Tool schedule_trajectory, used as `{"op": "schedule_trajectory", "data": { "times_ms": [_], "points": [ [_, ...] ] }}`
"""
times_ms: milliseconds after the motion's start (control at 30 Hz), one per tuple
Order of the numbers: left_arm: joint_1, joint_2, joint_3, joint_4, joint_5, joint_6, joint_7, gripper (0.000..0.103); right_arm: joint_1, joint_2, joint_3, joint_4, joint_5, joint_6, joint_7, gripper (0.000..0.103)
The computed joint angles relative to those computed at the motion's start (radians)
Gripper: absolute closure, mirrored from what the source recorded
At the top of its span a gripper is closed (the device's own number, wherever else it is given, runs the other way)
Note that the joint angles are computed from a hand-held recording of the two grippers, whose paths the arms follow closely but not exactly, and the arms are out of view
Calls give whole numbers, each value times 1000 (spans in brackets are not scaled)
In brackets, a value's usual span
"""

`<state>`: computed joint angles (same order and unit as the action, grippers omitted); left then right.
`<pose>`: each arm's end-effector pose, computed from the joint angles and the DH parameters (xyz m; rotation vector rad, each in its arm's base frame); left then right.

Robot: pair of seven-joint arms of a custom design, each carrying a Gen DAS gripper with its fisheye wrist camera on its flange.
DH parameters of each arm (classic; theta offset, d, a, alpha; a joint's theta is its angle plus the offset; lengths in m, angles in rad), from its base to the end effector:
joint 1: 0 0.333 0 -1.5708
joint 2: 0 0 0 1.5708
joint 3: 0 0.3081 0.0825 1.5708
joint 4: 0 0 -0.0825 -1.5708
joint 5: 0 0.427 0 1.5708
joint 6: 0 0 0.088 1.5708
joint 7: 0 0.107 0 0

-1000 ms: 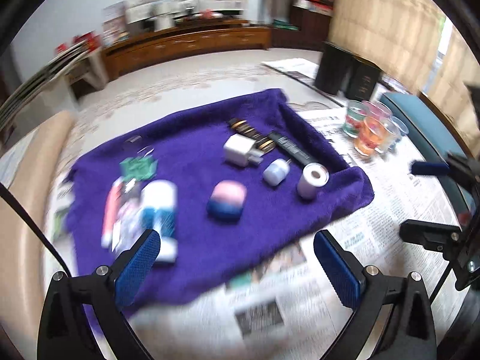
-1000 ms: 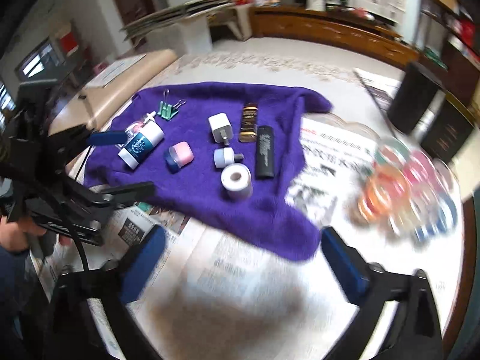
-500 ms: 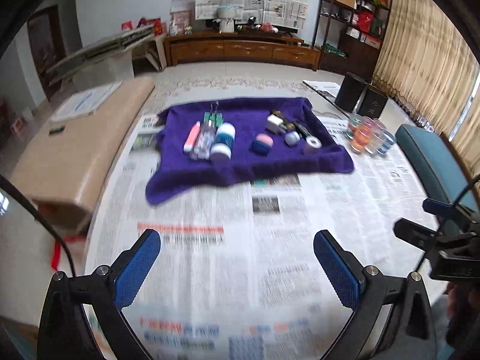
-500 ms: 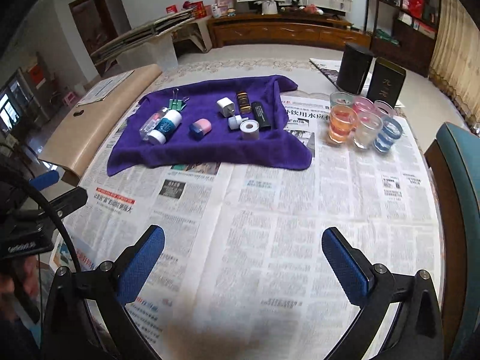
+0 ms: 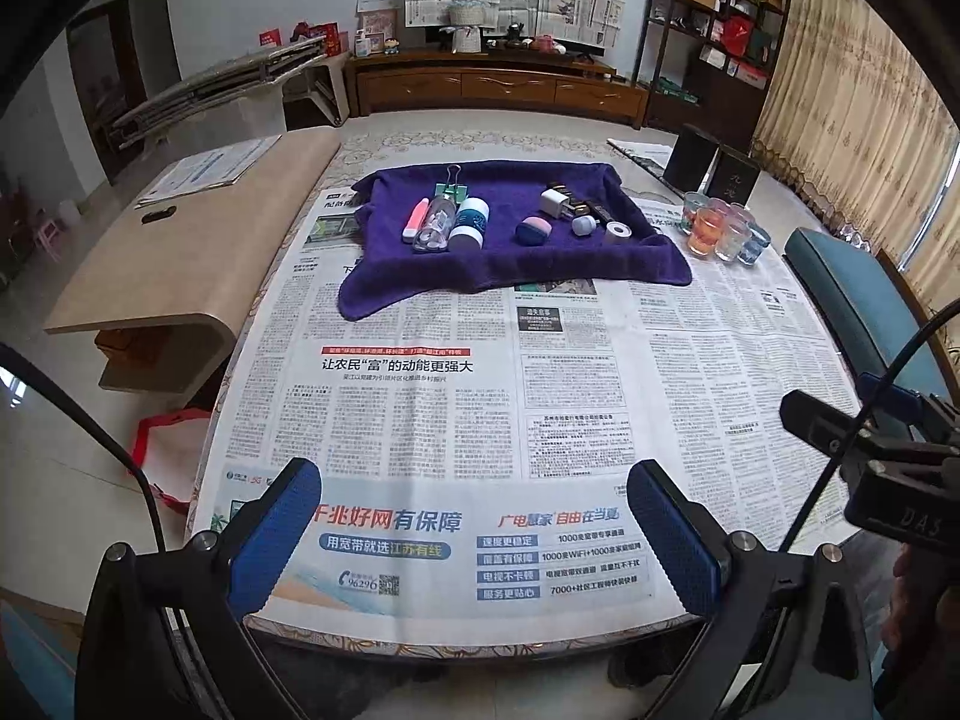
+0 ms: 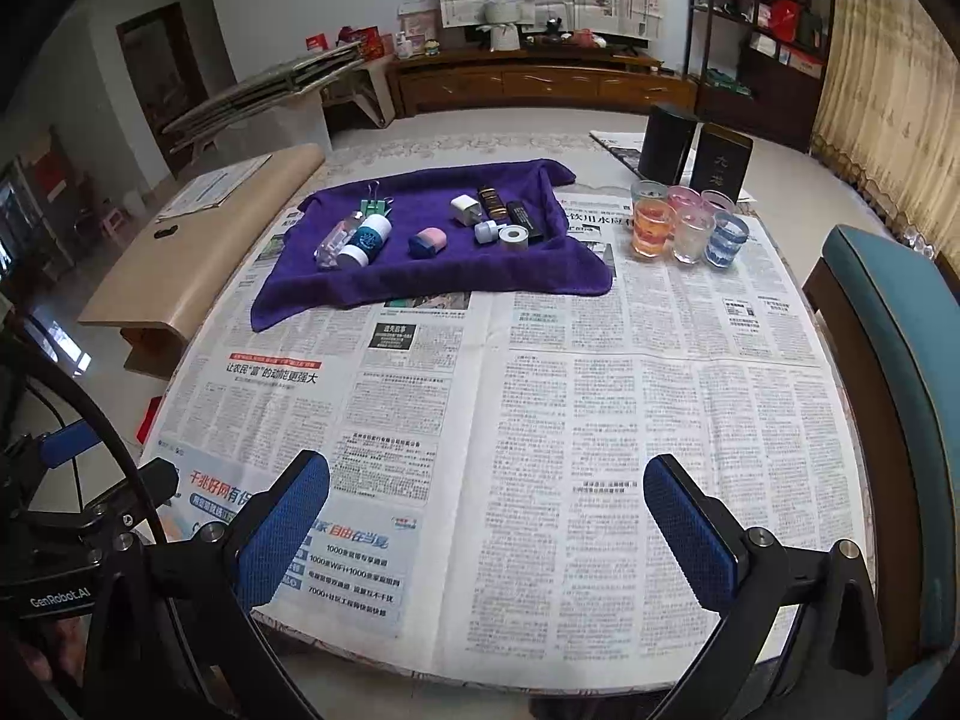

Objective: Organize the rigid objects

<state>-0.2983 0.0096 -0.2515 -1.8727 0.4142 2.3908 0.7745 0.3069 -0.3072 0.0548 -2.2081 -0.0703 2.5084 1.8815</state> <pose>0.5531 -0.3343 0.5382 -1.9007 1.8714 -0.6308 0.5130 0.1971 0.5533 -1.9203 1.7420 -0.4419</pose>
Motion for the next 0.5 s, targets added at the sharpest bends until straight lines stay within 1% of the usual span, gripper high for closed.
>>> {"op": "schedule_trajectory", "data": {
  "times_ms": [267, 500],
  "points": [
    [14, -42, -5, -46, -3, 38, -19, 0, -2, -23, 19, -20, -42, -12, 43, 0],
    [22, -52, -14, -51, 18, 17, -22, 0, -6, -37, 24, -25, -77, -9, 75, 0]
  ]
}}
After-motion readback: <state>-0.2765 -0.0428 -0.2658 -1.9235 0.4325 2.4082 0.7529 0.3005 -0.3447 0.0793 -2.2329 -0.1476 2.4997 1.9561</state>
